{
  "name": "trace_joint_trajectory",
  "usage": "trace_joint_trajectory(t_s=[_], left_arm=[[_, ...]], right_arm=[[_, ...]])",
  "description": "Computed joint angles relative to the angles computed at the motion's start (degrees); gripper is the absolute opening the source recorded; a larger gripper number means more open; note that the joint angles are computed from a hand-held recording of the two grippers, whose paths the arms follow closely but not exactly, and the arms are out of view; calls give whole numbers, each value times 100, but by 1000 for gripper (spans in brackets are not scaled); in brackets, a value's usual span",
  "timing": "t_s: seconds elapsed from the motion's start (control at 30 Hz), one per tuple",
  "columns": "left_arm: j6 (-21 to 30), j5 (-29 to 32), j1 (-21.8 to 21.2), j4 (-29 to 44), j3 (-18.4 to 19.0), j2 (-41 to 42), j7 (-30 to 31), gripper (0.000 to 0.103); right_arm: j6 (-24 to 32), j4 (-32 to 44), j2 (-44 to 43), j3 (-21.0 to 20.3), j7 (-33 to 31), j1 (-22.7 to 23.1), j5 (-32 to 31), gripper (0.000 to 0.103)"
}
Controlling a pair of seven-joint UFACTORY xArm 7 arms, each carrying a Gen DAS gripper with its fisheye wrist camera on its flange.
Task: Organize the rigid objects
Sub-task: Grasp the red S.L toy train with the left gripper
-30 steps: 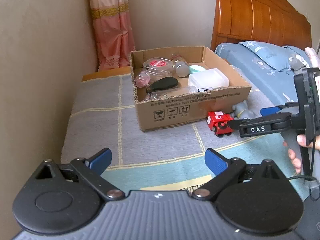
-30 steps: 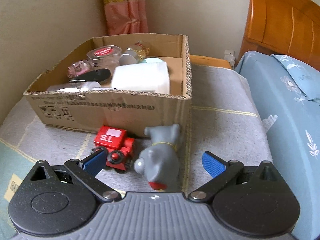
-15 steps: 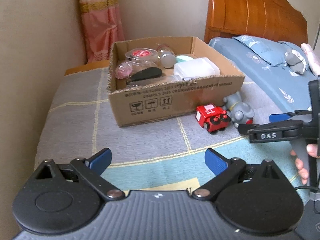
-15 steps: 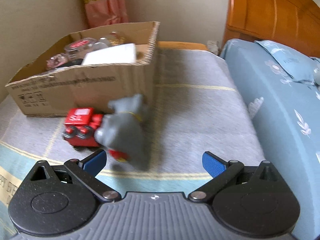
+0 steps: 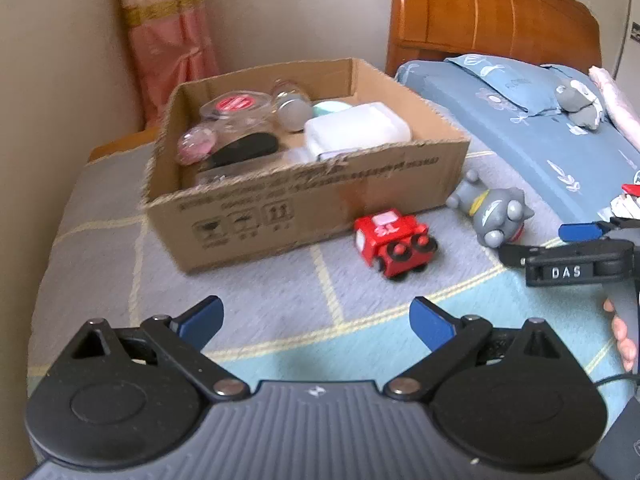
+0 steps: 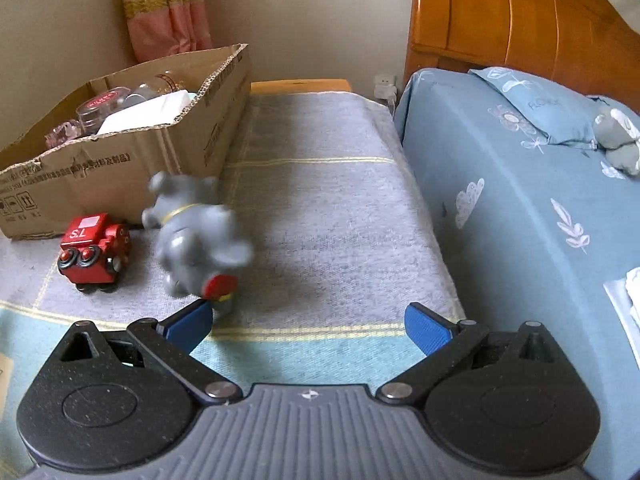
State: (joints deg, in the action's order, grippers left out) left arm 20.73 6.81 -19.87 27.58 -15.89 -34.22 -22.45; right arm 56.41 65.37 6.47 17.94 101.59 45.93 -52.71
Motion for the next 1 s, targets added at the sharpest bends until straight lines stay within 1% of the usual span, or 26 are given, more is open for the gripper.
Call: trace_joint_trajectory(t_s=[0.1,0.2,0.33,0.43,0.47,0.57,0.67,0.77,0.83,0.87,0.93,0.97,1.0], left_arm=[[-174,129,111,183,-136,306,-70,99],[-330,282,199,405,-279,670,-191,99],[-570,702,448,662,-573,1144,-537,99],[-625,1428,955,850,-1064,1406,-1216,99],[-661,1653,1056,889,-1156,1478,-1431,99],[-770,1921,967,931,-1056,1639,-1692,99],[-820,2220,982,1013,-1064,1781,-2086,98],[-786,2612,1039,1133,-1122,1937,-2545,95],[-664,2837,990,1185,-1081,1997,-2744,89],[-625,2853,903,1167,-988,2003,-2740,88],[-675,2779,709,1048,-755,1941,-2664,78],[-790,2709,639,946,-635,1876,-2612,75],[-868,2521,510,858,-471,1822,-2425,67]], right_arm=[[126,79,99,25,-171,52,-43,103],[63,-42,21,34,-84,121,-163,103],[24,-179,-58,92,38,170,-301,103],[34,-219,-86,127,83,182,-330,103],[49,-221,-87,137,97,187,-339,103],[80,-227,-76,156,172,211,-416,103],[93,-232,-71,157,213,221,-462,103],[63,-279,-107,161,210,209,-459,103],[39,-298,-123,167,192,200,-457,103],[31,-304,-127,172,190,198,-462,103],[31,-307,-129,185,191,201,-475,103],[35,-309,-129,189,195,204,-479,103],[39,-311,-129,193,203,207,-489,103]])
